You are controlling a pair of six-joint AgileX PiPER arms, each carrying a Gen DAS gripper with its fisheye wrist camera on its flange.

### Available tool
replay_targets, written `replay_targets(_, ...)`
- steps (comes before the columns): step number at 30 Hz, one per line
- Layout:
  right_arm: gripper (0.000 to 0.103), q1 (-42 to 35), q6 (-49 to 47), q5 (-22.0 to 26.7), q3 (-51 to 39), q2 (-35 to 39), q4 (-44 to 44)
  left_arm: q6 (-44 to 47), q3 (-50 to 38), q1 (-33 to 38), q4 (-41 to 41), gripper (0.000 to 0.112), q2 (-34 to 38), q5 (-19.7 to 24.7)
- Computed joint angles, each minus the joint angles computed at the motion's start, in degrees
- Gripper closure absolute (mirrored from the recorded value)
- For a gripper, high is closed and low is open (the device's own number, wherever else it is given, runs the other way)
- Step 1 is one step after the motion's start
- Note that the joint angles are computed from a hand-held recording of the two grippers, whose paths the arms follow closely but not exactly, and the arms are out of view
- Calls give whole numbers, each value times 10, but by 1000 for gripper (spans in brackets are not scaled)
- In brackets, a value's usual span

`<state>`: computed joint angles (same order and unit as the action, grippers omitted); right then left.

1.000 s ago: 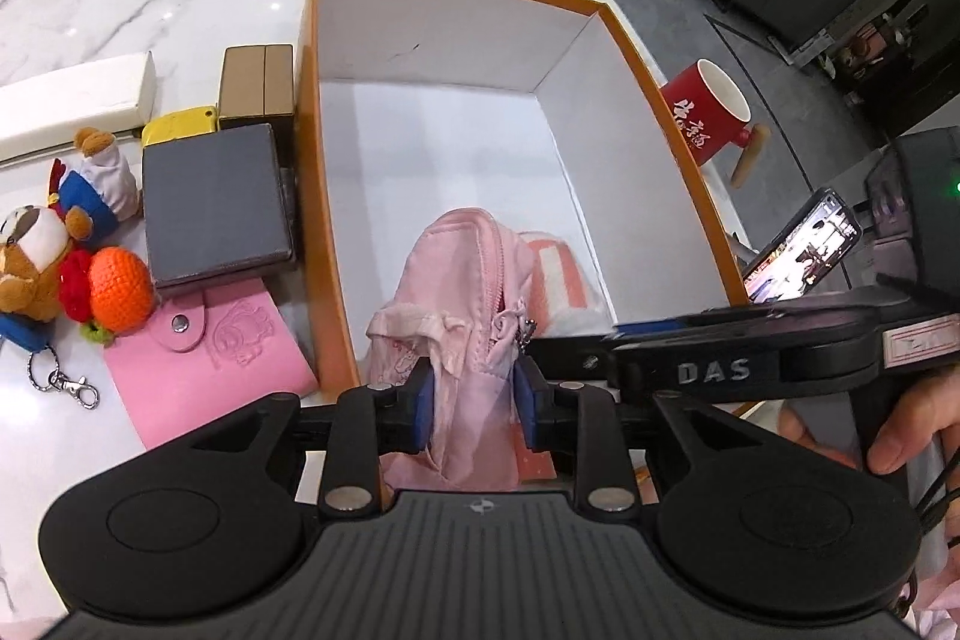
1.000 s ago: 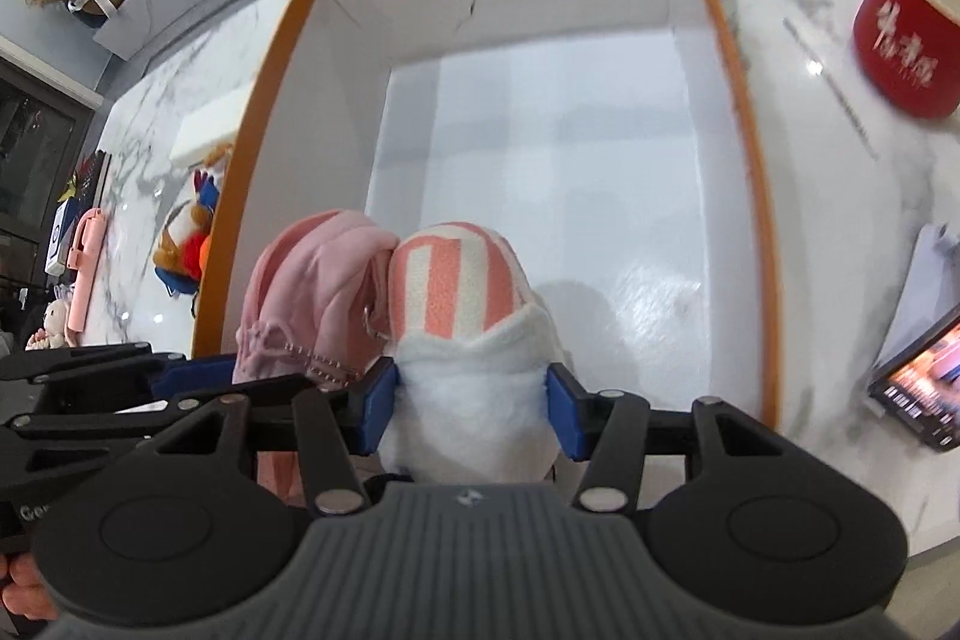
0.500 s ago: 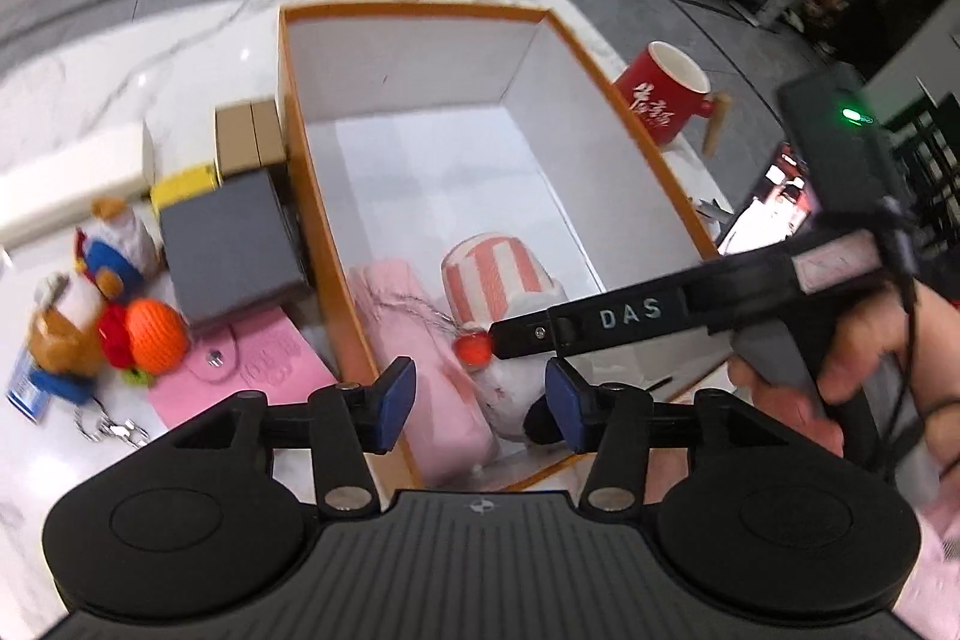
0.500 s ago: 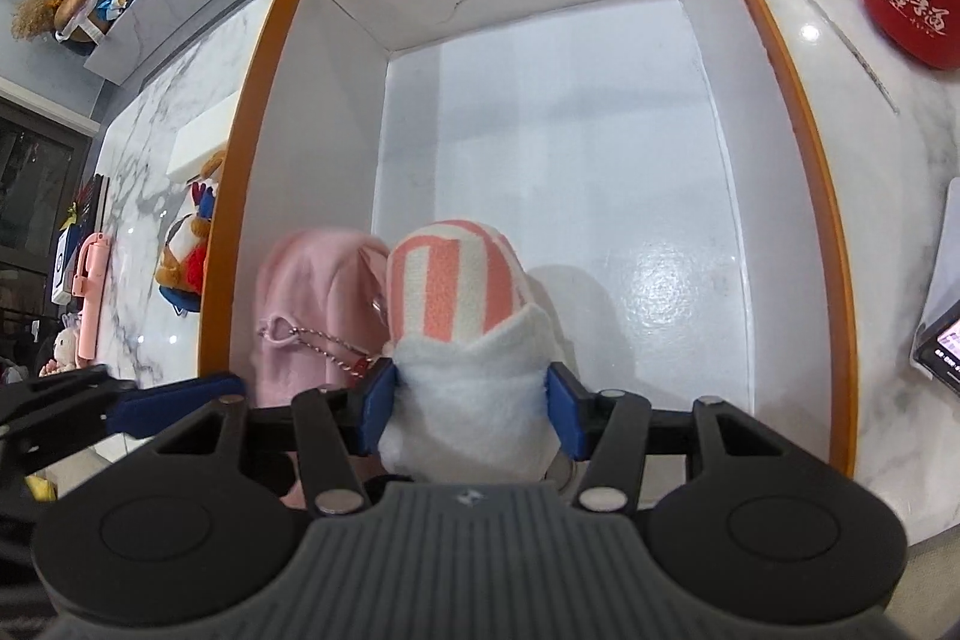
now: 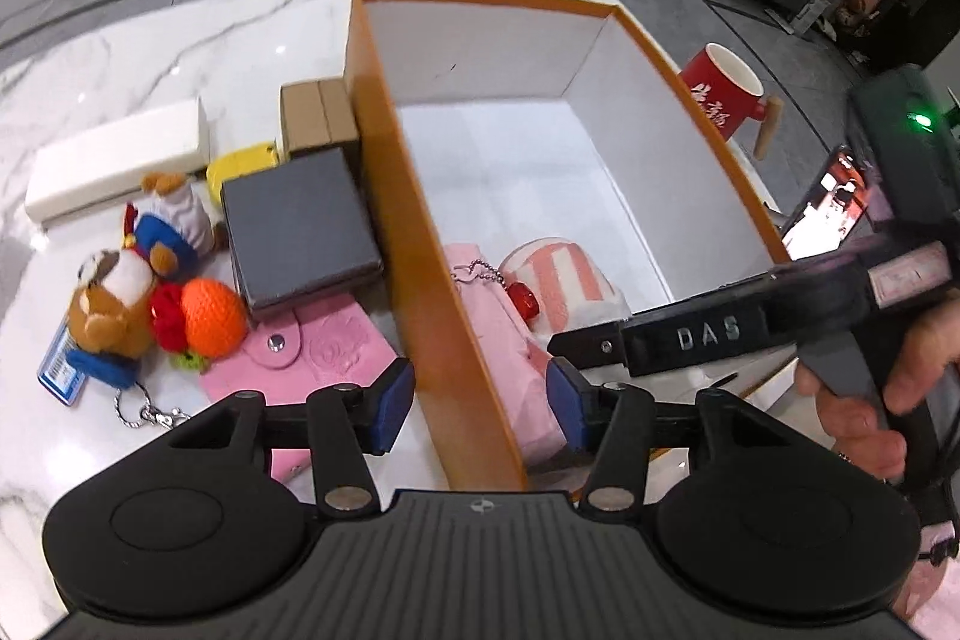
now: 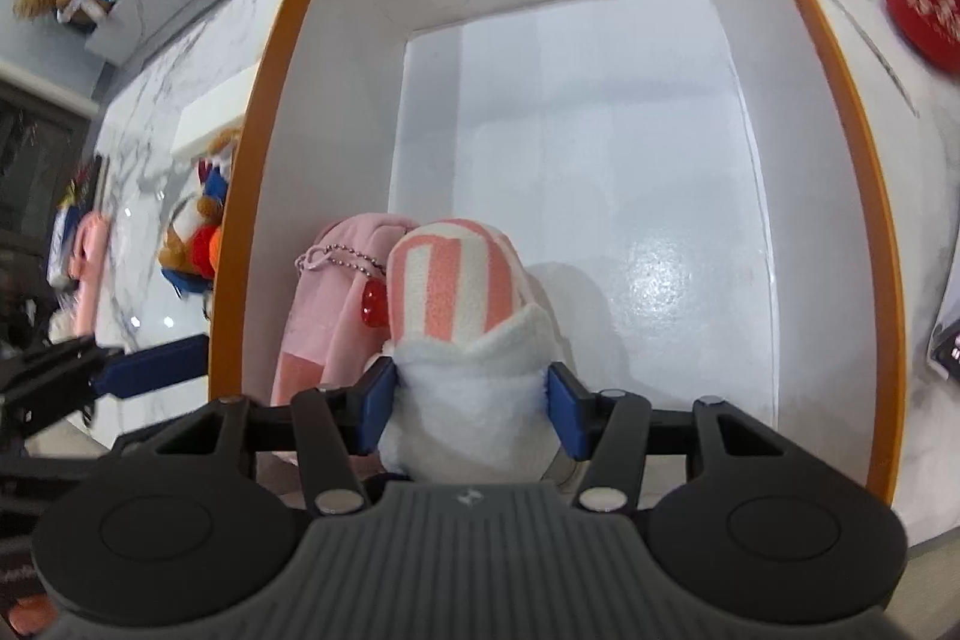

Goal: Organize objects
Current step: 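Open the left tool to drop the backpack in the box while the right tool lowers the plush, then lower the white plush into the box beside the backpack and open the right tool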

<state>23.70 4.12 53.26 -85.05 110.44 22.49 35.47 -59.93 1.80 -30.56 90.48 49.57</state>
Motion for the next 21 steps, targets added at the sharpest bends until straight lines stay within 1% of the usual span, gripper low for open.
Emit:
replay_targets(4,47,24,8,-6,-8,4,-38,8,10,0,-9,57,8,-9)
replay_targets(6,47,28,10,-17,-5,9,-41,16,13,4,-18,66,8,-8)
replay_targets(9,47,31,10,-26,0,7,-43,16,13,2,-16,73,8,-9)
replay_targets(13,40,26,-2,-26,3,0,-39,20,18,1,-19,75,9,-15)
replay_targets(17,39,17,-6,-22,4,-6,-36,20,19,2,-21,76,9,-15)
replay_targets(21,38,-9,-33,-3,8,-14,11,19,18,3,-20,77,10,-13)
